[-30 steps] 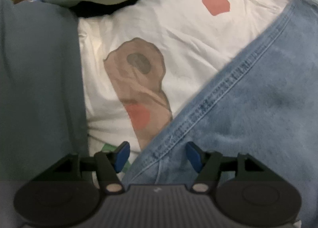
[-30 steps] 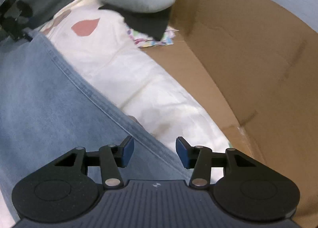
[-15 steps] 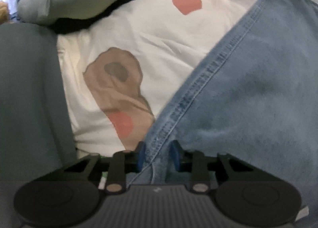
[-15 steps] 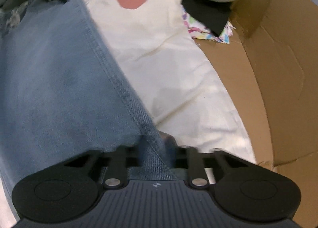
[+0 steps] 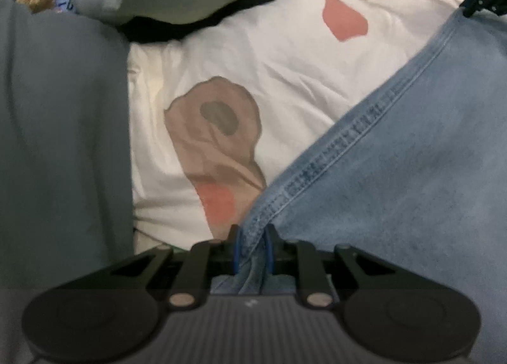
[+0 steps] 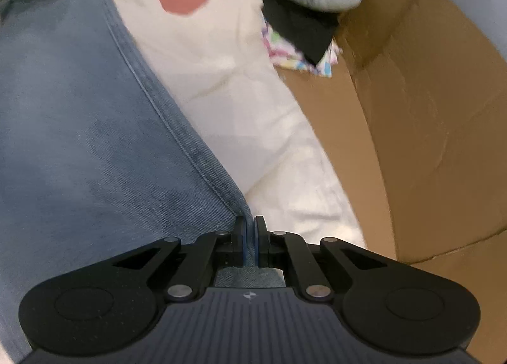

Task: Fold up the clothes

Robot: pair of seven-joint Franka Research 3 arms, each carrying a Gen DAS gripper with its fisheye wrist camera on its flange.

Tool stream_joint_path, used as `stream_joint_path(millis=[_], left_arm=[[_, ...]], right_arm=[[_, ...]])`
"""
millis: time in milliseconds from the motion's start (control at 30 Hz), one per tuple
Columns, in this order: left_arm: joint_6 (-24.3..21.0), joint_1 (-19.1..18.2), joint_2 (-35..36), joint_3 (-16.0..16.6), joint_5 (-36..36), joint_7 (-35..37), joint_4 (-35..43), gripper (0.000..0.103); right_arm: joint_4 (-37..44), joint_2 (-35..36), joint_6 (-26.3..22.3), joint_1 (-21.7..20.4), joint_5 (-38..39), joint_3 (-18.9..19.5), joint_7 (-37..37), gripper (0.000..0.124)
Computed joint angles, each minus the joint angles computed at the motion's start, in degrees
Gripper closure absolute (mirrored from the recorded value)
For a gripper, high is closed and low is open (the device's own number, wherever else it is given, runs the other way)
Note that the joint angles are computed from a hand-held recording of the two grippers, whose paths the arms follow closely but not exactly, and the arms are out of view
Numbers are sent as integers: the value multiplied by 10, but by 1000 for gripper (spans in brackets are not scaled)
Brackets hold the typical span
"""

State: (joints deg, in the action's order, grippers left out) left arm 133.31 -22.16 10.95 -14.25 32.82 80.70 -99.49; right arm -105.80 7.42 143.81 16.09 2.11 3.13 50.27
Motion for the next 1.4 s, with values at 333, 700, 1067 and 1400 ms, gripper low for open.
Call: stream_joint_path(millis=[333, 700, 1067, 1400], left_arm=[[21, 7, -4, -13, -51, 77, 10, 48], [-19, -4, 74, -16, -123, 146, 114, 49], [-34, -5, 85, -22, -172, 226, 125, 89], [62, -11, 27, -10, -114, 173, 40, 99]], right_arm=[[14, -14, -25, -22, 166, 15, -83, 72], [105, 69, -83, -1, 259, 39, -113, 71], [214, 145, -157, 30, 208, 45, -64, 84], [171, 105, -81, 52, 161, 37, -45, 113]])
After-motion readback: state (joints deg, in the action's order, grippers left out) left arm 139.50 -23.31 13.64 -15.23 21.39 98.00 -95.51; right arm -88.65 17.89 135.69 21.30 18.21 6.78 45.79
